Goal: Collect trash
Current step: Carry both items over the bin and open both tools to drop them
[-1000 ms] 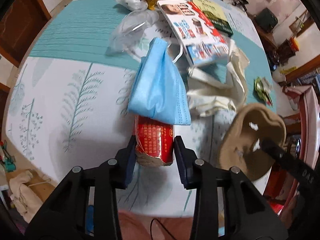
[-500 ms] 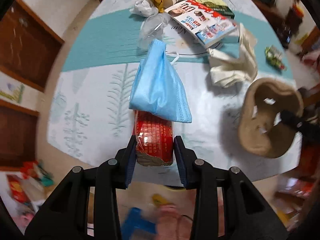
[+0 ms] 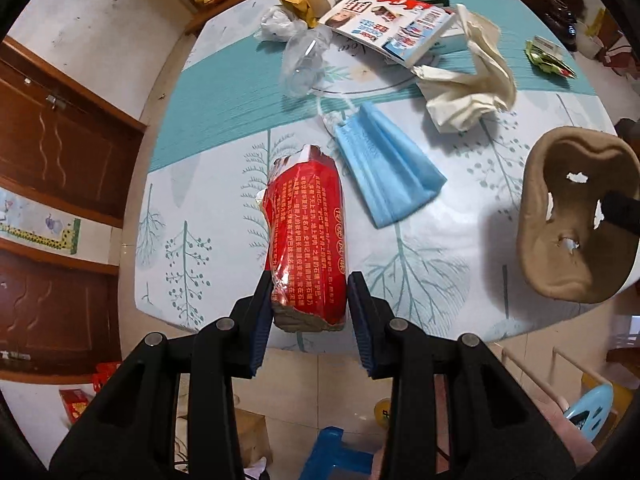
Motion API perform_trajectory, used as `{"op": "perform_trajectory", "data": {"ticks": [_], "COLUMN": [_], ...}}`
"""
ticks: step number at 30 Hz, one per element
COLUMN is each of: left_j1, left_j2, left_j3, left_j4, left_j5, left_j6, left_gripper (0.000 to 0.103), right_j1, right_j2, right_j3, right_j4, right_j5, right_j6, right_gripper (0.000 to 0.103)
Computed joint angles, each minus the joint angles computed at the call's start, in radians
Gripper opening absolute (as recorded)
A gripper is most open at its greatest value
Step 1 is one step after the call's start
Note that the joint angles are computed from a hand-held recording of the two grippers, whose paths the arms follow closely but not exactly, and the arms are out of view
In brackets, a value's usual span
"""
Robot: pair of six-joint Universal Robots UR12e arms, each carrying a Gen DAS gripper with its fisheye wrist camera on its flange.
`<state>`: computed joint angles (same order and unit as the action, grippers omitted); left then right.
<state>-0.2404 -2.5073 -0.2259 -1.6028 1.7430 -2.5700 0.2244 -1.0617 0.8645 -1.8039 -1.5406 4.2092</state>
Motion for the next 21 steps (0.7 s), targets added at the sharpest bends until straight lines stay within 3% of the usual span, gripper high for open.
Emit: {"op": "perform_trajectory", "data": {"ticks": [7,21], "left_j1": [0.023,0.085], "left_j2": [0.128,0.366], "left_j3": [-0.230,-0.629], "left_j4": [0.086,0.176], "left_j5": [-0.061,-0.180], "left_j6": [0.042,0.159], "left_gripper": [0.033,0.033], "right_j1": [0.040,0.153], "right_j2": [-0.012,-0.044], "right_j3": [0.017,0.084], "right_j4": [0.012,0.011], "right_j5": [-0.032,-0.073], "right_j6": [0.050,0.173], "right_gripper": [0.013,0.013]}}
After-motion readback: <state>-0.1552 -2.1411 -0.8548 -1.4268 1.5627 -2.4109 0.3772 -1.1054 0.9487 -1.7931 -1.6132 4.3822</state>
